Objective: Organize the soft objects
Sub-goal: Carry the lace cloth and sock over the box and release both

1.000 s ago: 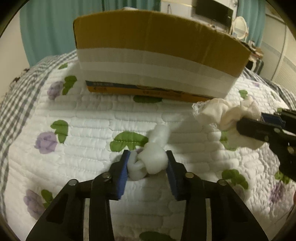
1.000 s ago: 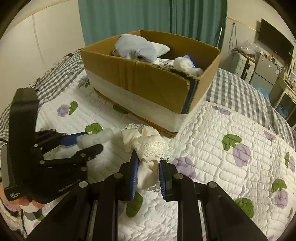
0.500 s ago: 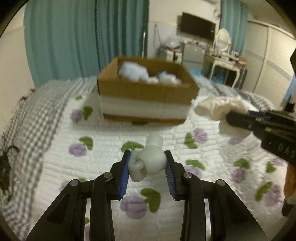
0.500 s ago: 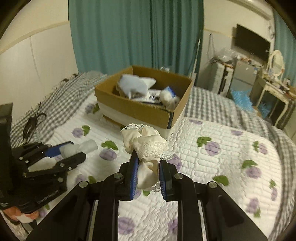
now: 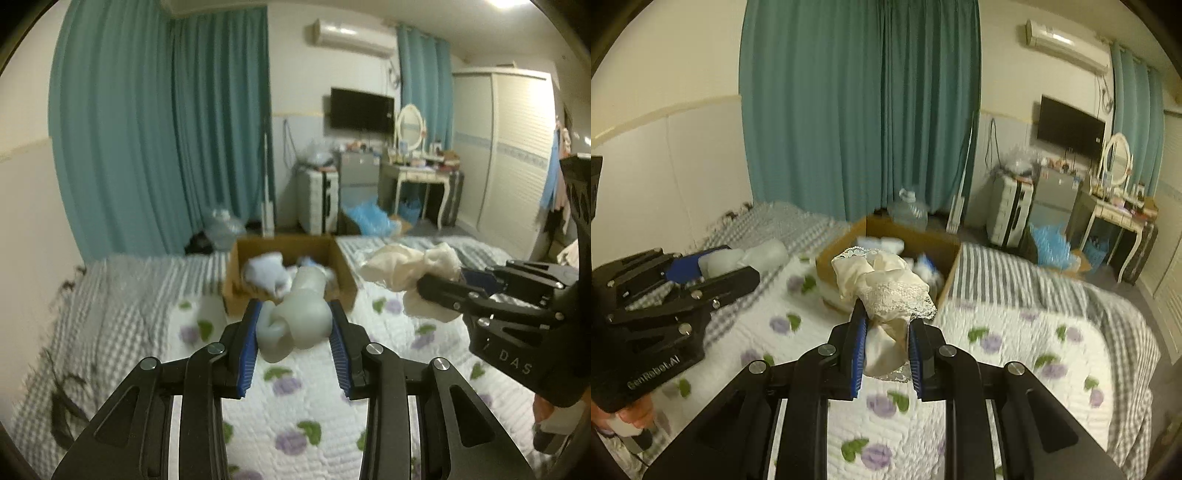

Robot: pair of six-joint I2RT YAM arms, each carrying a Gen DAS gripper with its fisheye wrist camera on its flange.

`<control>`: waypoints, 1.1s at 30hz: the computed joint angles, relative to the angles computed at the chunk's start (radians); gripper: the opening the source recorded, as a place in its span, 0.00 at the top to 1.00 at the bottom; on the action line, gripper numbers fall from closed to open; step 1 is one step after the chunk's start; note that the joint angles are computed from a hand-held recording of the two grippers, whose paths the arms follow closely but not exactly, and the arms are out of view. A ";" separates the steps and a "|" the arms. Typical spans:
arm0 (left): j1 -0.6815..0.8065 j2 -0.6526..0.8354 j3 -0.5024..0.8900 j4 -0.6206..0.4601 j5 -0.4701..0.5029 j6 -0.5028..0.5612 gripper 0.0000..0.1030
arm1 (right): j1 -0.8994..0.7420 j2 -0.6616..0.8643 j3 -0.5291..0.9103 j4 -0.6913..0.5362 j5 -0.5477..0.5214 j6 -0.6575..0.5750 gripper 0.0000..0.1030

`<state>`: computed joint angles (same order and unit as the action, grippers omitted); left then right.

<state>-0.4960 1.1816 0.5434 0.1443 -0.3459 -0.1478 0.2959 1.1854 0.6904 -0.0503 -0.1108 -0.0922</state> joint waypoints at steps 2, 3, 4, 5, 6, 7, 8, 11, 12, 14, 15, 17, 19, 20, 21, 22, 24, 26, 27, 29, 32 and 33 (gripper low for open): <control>0.032 0.007 0.046 -0.009 0.028 0.029 0.67 | 0.010 0.013 0.065 -0.021 0.012 0.007 0.81; 0.045 0.021 0.070 -0.007 0.037 0.043 0.67 | 0.013 0.028 0.098 -0.025 0.016 0.010 0.81; 0.060 0.050 0.109 -0.001 0.046 0.069 0.67 | 0.018 0.050 0.135 -0.024 0.025 0.012 0.81; 0.068 0.073 0.134 0.005 0.047 0.086 0.67 | 0.021 0.074 0.167 -0.022 0.030 0.011 0.81; 0.076 0.104 0.167 0.011 0.050 0.106 0.67 | 0.026 0.117 0.219 -0.021 0.039 0.011 0.81; 0.087 0.138 0.199 0.018 0.055 0.121 0.67 | 0.028 0.149 0.254 -0.019 0.045 0.012 0.81; 0.103 0.194 0.249 0.024 0.068 0.134 0.67 | 0.030 0.202 0.306 -0.016 0.055 0.014 0.81; 0.141 0.349 0.382 0.038 0.096 0.143 0.67 | 0.008 0.352 0.448 0.007 0.057 0.024 0.81; 0.153 0.423 0.442 0.047 0.095 0.151 0.67 | -0.001 0.391 0.485 0.010 0.047 0.028 0.81; 0.166 0.530 0.526 0.059 0.105 0.159 0.67 | -0.021 0.513 0.598 0.002 0.032 0.039 0.81; 0.175 0.584 0.571 0.059 0.116 0.159 0.67 | -0.028 0.572 0.648 0.003 0.029 0.043 0.81; 0.198 0.704 0.667 0.063 0.139 0.152 0.67 | -0.040 0.695 0.747 0.000 0.021 0.048 0.81; 0.220 0.822 0.766 0.055 0.165 0.143 0.67 | -0.054 0.826 0.851 -0.005 0.000 0.059 0.81; 0.222 0.865 0.802 0.048 0.167 0.138 0.67 | -0.058 0.890 0.898 -0.007 -0.013 0.068 0.81; 0.225 0.908 0.838 0.040 0.171 0.136 0.67 | -0.063 0.931 0.927 -0.010 -0.024 0.071 0.81; 0.229 0.955 0.880 0.028 0.179 0.137 0.67 | -0.066 1.003 0.982 -0.018 -0.035 0.078 0.81; 0.229 1.035 0.936 0.020 0.193 0.150 0.66 | -0.071 1.082 1.030 -0.016 -0.039 0.081 0.81; 0.221 1.103 0.986 0.015 0.184 0.177 0.65 | -0.078 1.195 1.139 -0.062 -0.059 0.086 0.81; 0.215 1.124 1.000 0.015 0.179 0.188 0.65 | -0.082 1.224 1.167 -0.074 -0.068 0.090 0.81; 0.209 1.159 1.021 0.024 0.167 0.202 0.60 | -0.089 1.271 1.211 -0.085 -0.074 0.101 0.81; 0.208 1.174 1.025 0.033 0.181 0.196 0.54 | -0.099 1.279 1.206 -0.056 -0.091 0.124 0.73; 0.208 1.176 1.026 0.036 0.172 0.200 0.49 | -0.098 1.276 1.203 -0.050 -0.076 0.127 0.57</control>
